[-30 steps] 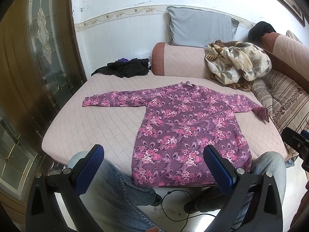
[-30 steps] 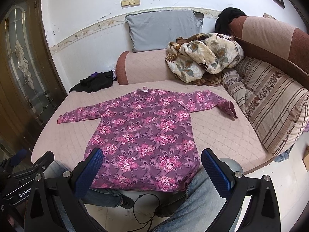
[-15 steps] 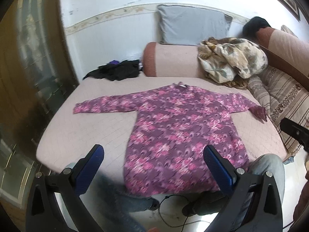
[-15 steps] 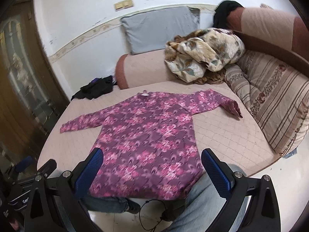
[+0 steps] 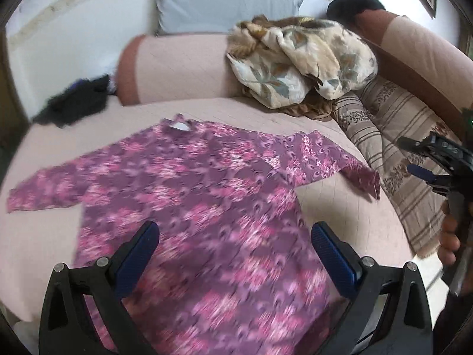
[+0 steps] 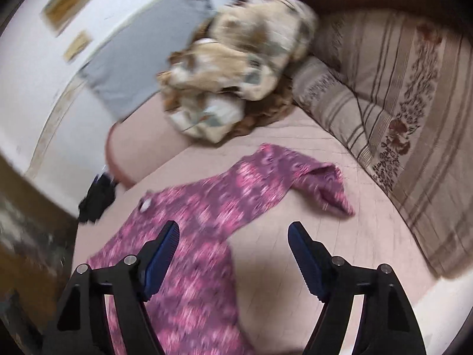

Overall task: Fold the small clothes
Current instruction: 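Grasp the cuff of the sleeve nearest the right tool with the right tool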

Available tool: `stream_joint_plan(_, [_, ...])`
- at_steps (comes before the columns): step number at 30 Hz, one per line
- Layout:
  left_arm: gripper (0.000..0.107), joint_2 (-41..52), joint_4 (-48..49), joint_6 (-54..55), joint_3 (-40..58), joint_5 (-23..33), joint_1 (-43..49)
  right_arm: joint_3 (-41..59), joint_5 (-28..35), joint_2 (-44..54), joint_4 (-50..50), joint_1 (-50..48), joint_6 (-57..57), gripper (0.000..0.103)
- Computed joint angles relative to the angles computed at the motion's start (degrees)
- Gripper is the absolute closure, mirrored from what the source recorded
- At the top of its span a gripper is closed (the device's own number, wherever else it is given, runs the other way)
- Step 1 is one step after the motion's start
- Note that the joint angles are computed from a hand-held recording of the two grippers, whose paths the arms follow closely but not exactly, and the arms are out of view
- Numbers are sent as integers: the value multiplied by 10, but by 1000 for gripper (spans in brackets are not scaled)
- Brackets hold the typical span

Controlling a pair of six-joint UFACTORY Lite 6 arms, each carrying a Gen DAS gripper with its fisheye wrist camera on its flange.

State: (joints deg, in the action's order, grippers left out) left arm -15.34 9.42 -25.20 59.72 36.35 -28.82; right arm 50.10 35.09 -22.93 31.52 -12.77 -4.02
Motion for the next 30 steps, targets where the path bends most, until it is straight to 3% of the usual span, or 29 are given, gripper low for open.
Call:
stream_joint_plan(4, [5, 103, -45, 27, 34, -50, 23, 112, -23, 226, 75, -94, -124, 23])
stream_joint_plan(6, [5, 122, -55, 30, 28, -72, 28, 181, -13, 345, 121, -139, -148, 33])
stream_joint_plan(8, [5, 128, -65, 37, 14, -85, 33, 255, 17, 460, 181, -174, -181, 36])
stream_joint_plan(10, [5, 132, -71, 41, 2, -89, 37, 310, 71, 544, 235, -199, -203, 47])
stream_joint_plan(14, [5, 133, -98, 66, -17, -91, 51, 424, 99, 684, 247, -206, -158, 51])
stream_joint_plan(16, [5, 124, -103, 77, -31, -93, 59, 443, 89, 713, 245, -205, -129, 65])
stream_joint_plan(17, [5, 116, -100, 81, -39, -92, 64, 454, 76, 721, 236, -202, -120, 90])
stream_joint_plan(18, [5, 109, -101, 86, -45, -90, 69, 467, 62, 725, 207, -197, -95, 98])
stream_joint_plan(20, [5, 93, -112, 106, -59, -86, 89, 470, 40, 711, 176, -184, -86, 98])
stream_joint_plan(25, [5, 43, -163, 176, -103, -85, 162, 356, -63, 498, 93, -76, -147, 98])
stream_joint_plan(30, [5, 23, -265, 297, -136, -81, 247, 231, -121, 302, -90, 150, -92, 98])
